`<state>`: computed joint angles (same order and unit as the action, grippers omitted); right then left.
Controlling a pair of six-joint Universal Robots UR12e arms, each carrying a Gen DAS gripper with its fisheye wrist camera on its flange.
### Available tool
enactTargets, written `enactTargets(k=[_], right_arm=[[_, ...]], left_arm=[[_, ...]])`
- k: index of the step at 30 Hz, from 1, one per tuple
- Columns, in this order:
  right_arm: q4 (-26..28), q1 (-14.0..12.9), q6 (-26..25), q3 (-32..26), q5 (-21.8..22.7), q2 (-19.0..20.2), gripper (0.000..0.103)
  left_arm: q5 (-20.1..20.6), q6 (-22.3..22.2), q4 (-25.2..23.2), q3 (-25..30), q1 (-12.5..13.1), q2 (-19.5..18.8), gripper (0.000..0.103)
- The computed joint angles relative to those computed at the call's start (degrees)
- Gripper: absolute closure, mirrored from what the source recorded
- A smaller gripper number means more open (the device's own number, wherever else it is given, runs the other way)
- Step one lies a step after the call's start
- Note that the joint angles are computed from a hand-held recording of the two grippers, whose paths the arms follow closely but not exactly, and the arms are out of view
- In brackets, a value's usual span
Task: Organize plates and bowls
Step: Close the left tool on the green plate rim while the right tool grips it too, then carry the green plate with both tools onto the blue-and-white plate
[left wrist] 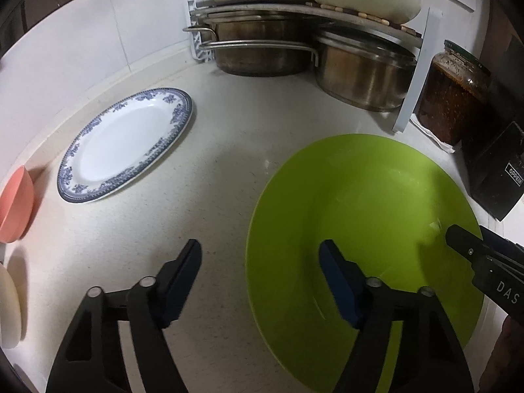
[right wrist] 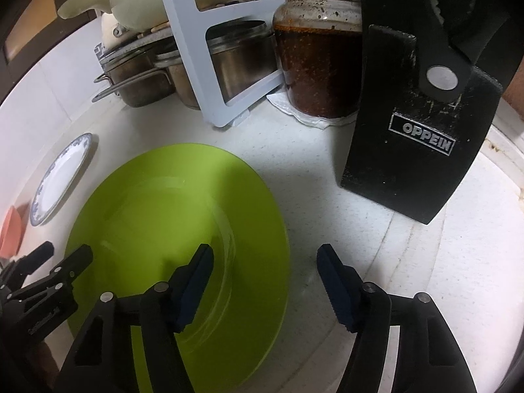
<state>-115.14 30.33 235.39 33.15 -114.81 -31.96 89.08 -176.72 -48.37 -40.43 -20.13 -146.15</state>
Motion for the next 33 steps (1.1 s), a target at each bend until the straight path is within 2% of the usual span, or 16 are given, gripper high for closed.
enactTargets(k=[7,10,12,21,28,33], right_arm=[[0.4,0.0,-1.4,-1.2,-0.1,0.7,0.047],[1.3,-0.1,-1.8,-2.0,-0.2,1.0,0.052],[0.7,-0.1,-2.3,-1.9,0.4,1.0,0.059],[2.8,-0.1,-1.9,-3.4,1.0,1.5,0.062],[3.1,0.3,-1.8,-4.5,0.8,1.8,0.062],[4.4,1.1,-3.9,-7.7,-1.0,3.0,0.062]], left_arm=[[-2.4,-0.8,-1.7,1.3,0.3,-0.6,0.048],[-3.2,-0.3,-1.7,1.4,0.3,-0.7,0.057],[-3.4,0.2,-1.7,1.5,0.2,-0.7,0.061],[-2.7,-0.1,-1.3,1.4,0.1,-0.7,0.062],[-1.6,-1.1,1.8,-2.3,0.5,1.6,0.064],[-1.3,-1.8,4.0,-6.0,1.0,3.9,0.064]])
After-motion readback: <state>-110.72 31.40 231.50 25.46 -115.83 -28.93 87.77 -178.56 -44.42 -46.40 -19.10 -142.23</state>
